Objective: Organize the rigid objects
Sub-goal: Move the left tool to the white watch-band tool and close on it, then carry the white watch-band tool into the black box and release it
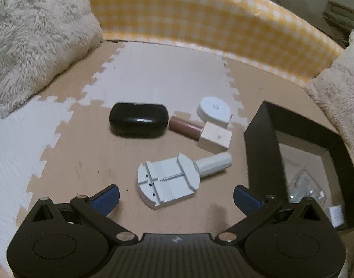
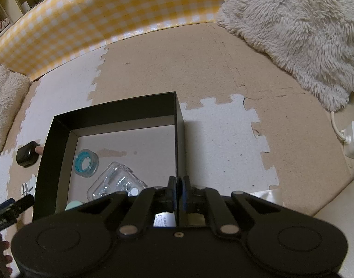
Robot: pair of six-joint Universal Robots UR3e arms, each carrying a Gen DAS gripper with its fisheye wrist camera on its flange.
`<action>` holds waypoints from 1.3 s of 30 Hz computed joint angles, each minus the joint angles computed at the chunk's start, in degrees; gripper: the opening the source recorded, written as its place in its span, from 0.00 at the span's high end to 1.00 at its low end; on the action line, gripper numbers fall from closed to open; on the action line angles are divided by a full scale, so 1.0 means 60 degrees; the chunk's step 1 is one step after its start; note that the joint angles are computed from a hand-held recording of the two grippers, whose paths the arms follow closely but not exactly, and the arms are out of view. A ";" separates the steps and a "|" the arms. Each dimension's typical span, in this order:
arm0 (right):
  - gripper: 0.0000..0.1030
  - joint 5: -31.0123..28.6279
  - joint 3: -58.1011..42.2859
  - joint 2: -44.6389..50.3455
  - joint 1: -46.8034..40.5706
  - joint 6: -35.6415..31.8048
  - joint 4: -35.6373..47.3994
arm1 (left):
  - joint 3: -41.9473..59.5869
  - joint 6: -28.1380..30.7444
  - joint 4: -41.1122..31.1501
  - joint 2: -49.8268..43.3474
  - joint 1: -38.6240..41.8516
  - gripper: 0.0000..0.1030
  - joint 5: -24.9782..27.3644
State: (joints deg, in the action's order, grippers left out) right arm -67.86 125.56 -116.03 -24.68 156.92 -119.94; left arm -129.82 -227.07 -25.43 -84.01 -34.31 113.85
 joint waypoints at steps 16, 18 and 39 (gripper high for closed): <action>0.95 -0.0070 0.0061 -0.0031 0.0034 -0.0044 -0.0076 | -0.1023 0.0061 0.2577 -0.0908 0.0361 0.17 0.0485; 0.95 -0.0072 0.0062 -0.0027 0.0031 -0.0049 -0.0080 | -0.1048 0.0452 0.2888 -0.1063 0.0333 0.24 0.0477; 0.95 -0.0161 0.0083 -0.0027 0.0145 0.0021 -0.0145 | -0.1231 0.0882 0.3873 -0.0450 0.0387 0.35 0.0259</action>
State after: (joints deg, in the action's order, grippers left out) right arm -68.83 126.06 -116.19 -23.81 157.04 -120.82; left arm -137.21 -221.78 -2.19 -86.71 -31.99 115.40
